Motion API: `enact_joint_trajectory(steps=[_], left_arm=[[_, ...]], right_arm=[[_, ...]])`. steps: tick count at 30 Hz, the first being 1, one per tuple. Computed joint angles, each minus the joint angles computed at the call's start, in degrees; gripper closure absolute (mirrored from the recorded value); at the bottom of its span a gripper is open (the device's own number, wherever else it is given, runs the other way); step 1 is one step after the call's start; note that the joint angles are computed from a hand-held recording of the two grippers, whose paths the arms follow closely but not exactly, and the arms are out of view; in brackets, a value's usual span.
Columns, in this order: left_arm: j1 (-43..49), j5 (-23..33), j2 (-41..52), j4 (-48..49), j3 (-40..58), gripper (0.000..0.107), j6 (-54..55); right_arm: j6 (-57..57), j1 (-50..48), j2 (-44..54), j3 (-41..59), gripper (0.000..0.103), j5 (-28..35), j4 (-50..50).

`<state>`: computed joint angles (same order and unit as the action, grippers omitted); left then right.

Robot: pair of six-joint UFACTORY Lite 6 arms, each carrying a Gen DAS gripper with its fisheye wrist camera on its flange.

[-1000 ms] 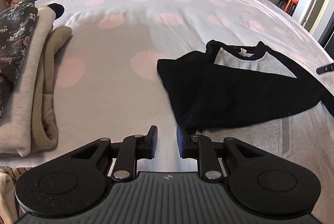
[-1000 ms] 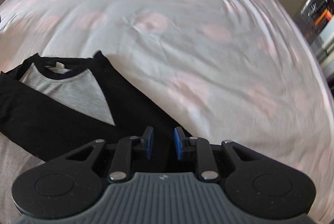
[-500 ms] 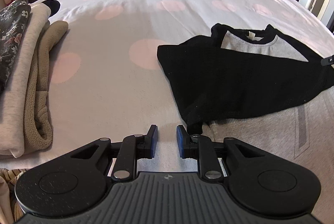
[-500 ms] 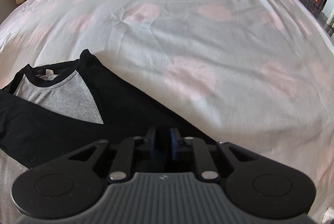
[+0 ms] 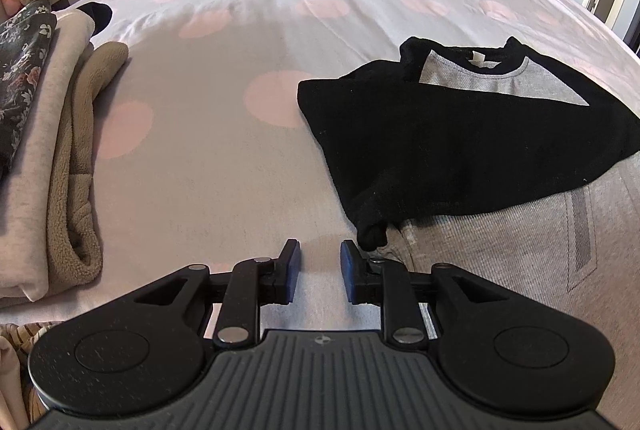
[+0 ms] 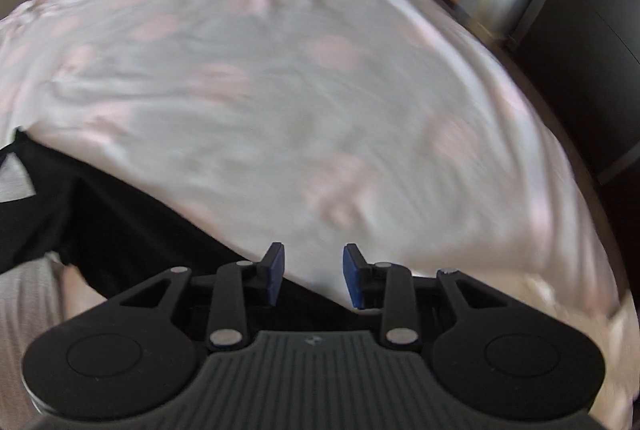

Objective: Fold clothes

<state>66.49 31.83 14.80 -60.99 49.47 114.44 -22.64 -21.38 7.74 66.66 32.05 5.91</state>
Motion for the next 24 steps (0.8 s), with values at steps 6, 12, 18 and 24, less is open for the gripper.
enact_joint_trajectory(steps=[6,12,18,24], left_arm=[[-0.23,-0.88,-0.93,-0.77,-1.21,0.085,1.65],[-0.10,-0.39,0.02,-0.39,-0.40,0.084,0.74],[-0.52,-1.34,-0.57,-2.32,-1.51,0.083,3.32],[-0.03,-0.51,-0.22,-1.59,-0.92,0.083,2.63]], right_arm=[[-5.80,-10.55,-2.46,-3.30,0.058,-1.47,2.26],[-6.97,-13.69,0.77,-2.75,0.053,-3.14,0.58],[-7.82,-15.74,4.68,-3.37,0.073,-3.61,2.93],[-9.72,-13.50,-1.69,-4.28,0.094,-1.48,7.21]])
